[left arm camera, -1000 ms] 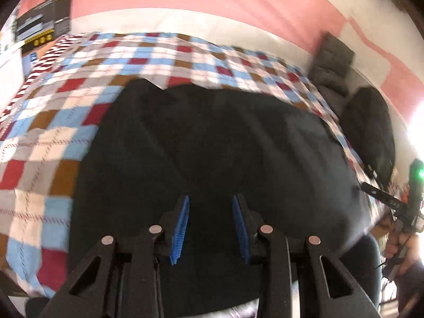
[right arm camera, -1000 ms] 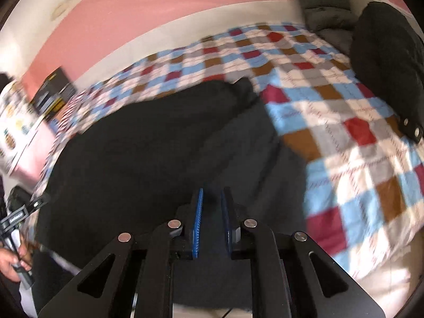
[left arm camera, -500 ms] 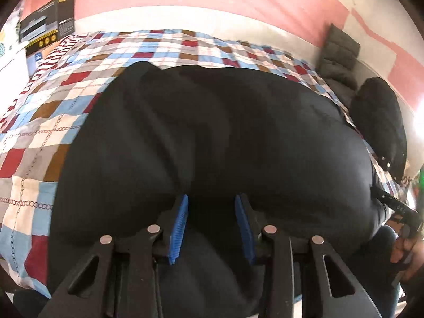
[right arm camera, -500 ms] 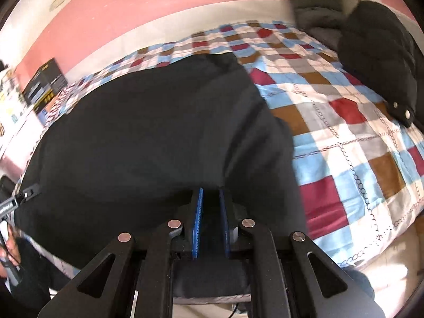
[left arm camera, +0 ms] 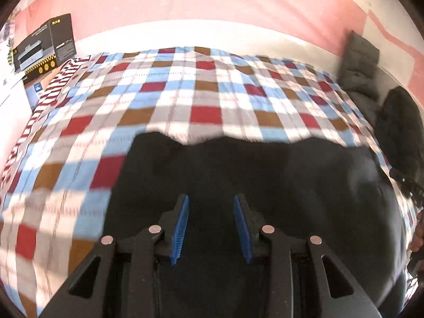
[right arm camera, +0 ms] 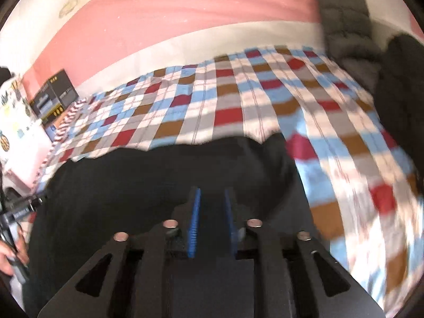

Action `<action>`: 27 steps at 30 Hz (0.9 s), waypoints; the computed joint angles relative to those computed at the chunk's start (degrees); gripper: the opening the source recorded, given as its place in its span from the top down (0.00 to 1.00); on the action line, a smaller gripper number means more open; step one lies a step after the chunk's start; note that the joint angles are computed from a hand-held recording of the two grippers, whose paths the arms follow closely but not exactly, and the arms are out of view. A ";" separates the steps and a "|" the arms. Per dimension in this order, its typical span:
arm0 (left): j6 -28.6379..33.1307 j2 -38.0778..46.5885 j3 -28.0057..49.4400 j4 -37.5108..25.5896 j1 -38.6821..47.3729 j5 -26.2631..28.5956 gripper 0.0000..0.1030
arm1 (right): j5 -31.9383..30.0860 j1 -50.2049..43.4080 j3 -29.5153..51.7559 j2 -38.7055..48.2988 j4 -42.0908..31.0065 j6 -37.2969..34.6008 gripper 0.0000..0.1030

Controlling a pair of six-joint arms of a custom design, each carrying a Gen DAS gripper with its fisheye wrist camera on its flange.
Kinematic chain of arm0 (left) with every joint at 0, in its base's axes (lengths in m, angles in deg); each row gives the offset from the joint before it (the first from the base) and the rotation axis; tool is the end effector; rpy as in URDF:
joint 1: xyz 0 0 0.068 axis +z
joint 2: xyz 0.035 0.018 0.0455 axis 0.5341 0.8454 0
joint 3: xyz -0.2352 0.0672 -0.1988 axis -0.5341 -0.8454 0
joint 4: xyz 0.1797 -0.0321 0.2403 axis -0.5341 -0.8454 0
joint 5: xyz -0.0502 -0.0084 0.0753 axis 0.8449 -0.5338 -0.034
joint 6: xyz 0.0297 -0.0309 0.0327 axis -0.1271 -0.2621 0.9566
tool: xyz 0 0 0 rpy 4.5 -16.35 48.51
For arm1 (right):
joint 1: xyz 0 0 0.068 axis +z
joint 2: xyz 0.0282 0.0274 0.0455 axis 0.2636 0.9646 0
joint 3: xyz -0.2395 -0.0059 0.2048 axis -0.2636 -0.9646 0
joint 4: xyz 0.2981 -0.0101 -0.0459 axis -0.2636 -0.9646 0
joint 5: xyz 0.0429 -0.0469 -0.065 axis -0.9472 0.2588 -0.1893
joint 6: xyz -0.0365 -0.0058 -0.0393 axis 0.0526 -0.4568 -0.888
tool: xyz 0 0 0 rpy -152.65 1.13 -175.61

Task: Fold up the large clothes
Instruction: 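Grasp the jacket hem with both tools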

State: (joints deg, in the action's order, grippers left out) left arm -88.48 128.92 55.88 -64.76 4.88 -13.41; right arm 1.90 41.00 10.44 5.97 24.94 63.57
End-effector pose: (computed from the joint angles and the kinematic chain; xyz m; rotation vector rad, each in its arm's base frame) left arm 0.3211 -0.1688 0.2458 0.4685 2.4212 -0.3357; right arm 0.1641 0.0609 0.2373 0.5238 2.2563 0.0066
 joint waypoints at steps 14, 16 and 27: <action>-2.34 16.49 9.86 0.08 5.34 0.95 0.64 | -22.41 -30.30 -4.83 13.44 14.31 -10.11 0.69; -1.51 13.39 8.69 -0.57 5.40 0.60 0.64 | -20.87 -29.18 -3.64 10.11 10.58 -10.52 0.67; 3.29 -14.62 -10.62 -3.56 7.91 1.48 0.62 | -2.75 3.73 -4.56 -20.97 -20.94 10.03 0.51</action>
